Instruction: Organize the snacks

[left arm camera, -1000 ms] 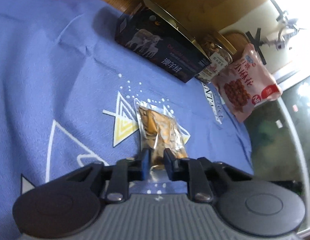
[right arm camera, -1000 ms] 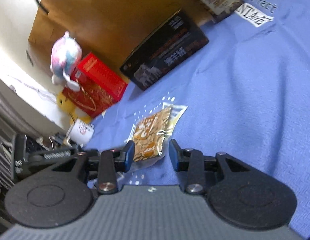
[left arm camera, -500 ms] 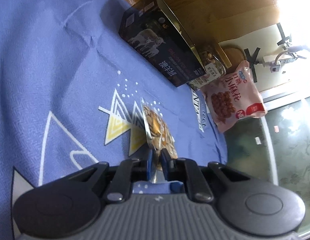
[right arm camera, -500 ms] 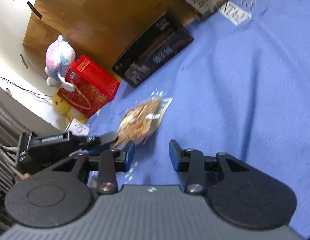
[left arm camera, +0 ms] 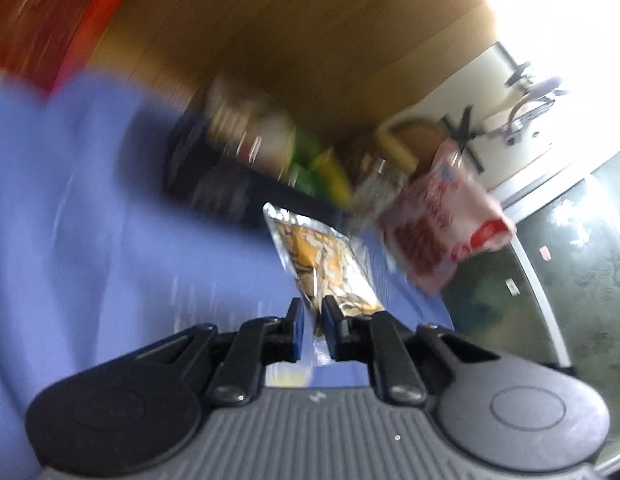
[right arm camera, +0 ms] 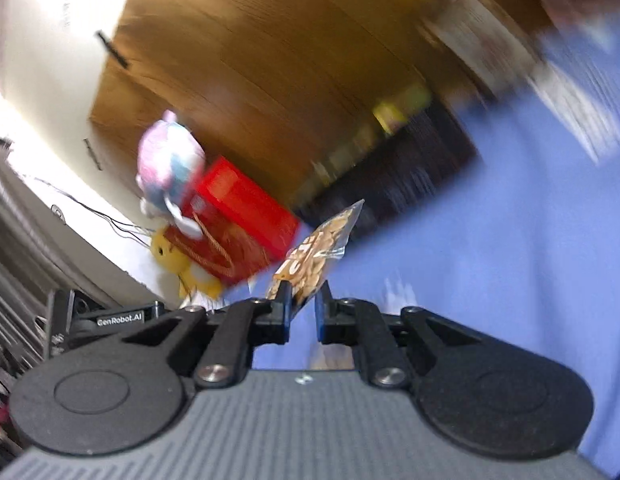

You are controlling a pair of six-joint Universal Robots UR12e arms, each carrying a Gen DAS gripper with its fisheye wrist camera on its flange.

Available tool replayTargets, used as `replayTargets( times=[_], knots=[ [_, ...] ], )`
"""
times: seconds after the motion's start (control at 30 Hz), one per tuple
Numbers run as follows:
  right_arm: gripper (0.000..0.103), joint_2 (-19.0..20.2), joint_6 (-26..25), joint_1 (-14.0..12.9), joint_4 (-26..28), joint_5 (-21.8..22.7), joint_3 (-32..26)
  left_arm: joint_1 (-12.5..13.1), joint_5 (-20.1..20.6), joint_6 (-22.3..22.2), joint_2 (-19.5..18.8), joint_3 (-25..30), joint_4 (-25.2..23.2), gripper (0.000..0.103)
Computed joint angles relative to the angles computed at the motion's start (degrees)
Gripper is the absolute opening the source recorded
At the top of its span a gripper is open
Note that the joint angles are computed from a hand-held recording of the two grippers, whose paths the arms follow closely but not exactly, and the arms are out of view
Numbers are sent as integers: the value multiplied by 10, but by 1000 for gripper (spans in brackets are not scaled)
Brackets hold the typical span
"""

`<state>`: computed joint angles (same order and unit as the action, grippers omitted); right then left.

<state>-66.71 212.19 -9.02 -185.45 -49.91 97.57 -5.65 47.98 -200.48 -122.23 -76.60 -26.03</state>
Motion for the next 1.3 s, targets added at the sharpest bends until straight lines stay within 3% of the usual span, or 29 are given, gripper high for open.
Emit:
replayTargets(
  times=[0.1,0.2,0.27,0.33,0.4,0.47,0.5,0.63,0.73,0.87,0.97,1.07,1.17,1.23,1.3],
  knots=[
    [15,39,-41,8,27,-26,-75,-9,46,11,-43,85,-12,13],
    [15,77,-90,11,78,-47,-140,-17,86,24,-93,176,-76,14],
    [15,95,-157,17,117,-75,-169,-27,131,60,-123,235,-132,10],
    [21,102,-250,24,160,-92,-182,-34,148,102,-148,280,-178,11],
    [31,105,-309,31,145,-117,-177,-44,187,130,-157,294,-177,15],
    [44,103,-300,38,106,-176,-165,-51,227,140,-154,289,-168,18],
    [50,102,-274,38,88,-189,-159,-51,238,133,-145,273,-157,18],
    [50,75,-195,33,54,-221,-120,-46,254,96,-94,192,-97,18],
    [50,45,-171,21,10,-195,-68,-44,255,115,-51,111,-32,18],
    [50,0,-152,21,-47,-195,18,-49,259,132,1,1,66,18],
    [50,-42,-127,31,-70,-233,84,-56,262,145,51,-84,116,18],
    [50,-97,-135,40,-66,-266,143,-61,254,157,96,-139,111,18],
    [50,-134,-167,44,-64,-304,174,-69,271,169,130,-183,154,19],
    [50,-163,-182,36,-64,-307,192,-70,266,157,147,-203,183,22],
    [50,-191,-237,31,-85,-326,207,-67,241,156,163,-218,201,26]
  ],
)
